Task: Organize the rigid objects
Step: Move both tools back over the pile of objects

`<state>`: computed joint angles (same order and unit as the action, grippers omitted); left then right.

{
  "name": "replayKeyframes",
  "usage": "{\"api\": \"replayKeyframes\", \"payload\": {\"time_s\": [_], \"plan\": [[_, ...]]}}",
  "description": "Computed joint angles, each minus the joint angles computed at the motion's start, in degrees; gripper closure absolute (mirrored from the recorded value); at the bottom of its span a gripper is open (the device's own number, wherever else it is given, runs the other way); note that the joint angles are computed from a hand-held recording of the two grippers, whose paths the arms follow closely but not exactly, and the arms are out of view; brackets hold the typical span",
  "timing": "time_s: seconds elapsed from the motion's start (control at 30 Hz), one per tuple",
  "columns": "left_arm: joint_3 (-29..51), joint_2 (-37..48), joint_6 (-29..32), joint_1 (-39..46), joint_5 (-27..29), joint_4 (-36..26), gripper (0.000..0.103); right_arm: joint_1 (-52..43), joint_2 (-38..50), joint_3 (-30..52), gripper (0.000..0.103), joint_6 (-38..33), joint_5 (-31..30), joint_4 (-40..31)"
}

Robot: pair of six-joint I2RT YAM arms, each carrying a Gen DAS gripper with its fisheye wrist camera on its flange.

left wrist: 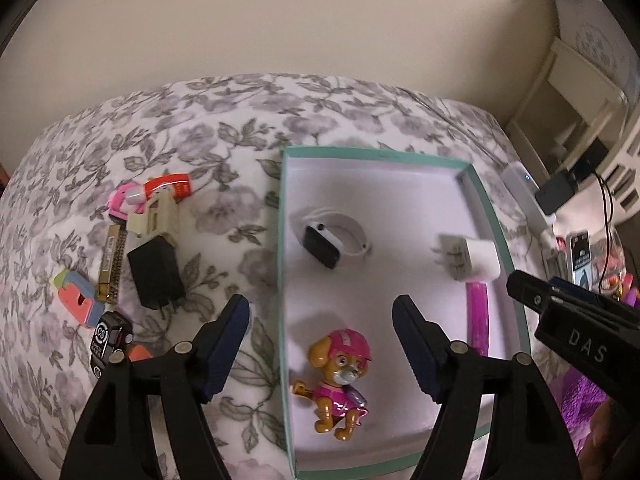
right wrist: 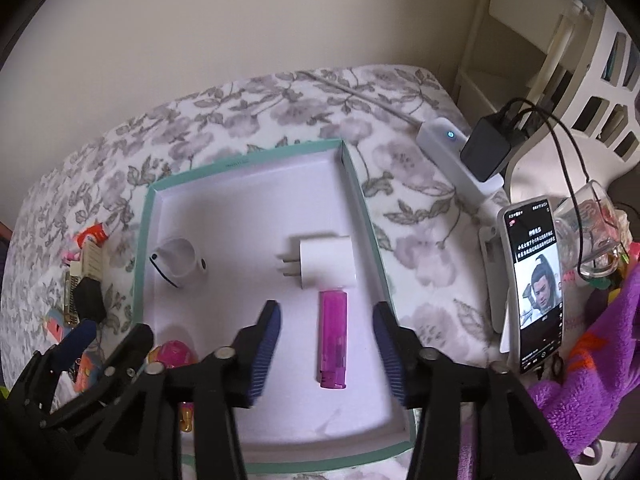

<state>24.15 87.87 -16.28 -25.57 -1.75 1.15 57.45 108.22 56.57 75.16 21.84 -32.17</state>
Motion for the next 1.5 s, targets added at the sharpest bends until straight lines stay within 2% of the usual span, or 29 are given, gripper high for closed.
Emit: {"api": "replayKeyframes", "payload": {"time_s": [0.23,0.27,0.3,0.33,0.53,0.7,0.97,1.2,1.4,1.5], "plan": [[-0.4,-1.4,0.8,4.3,-0.5,-0.7,0.023,0.5,2.0,1.7,0.029,-1.4,-0.5,1.0],[-0.5,-1.5,0.8,5.1,-0.5,-0.6,0.020,0.7,2.5,2.3,0.027,-1.5,-0.5,0.8],[-0.6,-1.6,0.8,5.7,-0.5,-0.6,0.012,0.8,2.9,2.8,0.026,-1.6,-0.5,0.6],[-0.8,-1.7,0.9,6.7,-0.5,-0.3,0.010,1.0,3.5,3.4,0.025,-1.9,-0.5,0.5],[-1.0,-2.1,1.7,10.5,-2.6,-0.7,0.010,1.9,5.5,5.9,0.016,-3.4,-0.1,0.5],[-1.0,-2.3,2.4,15.6,-1.2,-1.4,0.010,2.5,7.6,8.1,0.003,-4.5,0.2,0.1],[-0.7,-3.6,5.8,25.9,0.2,-3.9,0.010,3.5,9.2,10.5,0.000,-5.7,0.2,2.4],[0.8,-3.4,12.2,39.3,2.1,-6.8,0.010,5.3,13.5,17.7,0.000,-7.4,1.1,-0.1],[1.8,-3.3,17.8,48.8,1.4,-8.1,0.010,6.2,15.5,21.0,0.000,-9.4,-3.0,7.2],[3.2,-1.4,19.5,52.2,1.7,-8.6,0.010,6.9,18.9,25.2,0.000,-9.8,-4.7,8.0]]}}
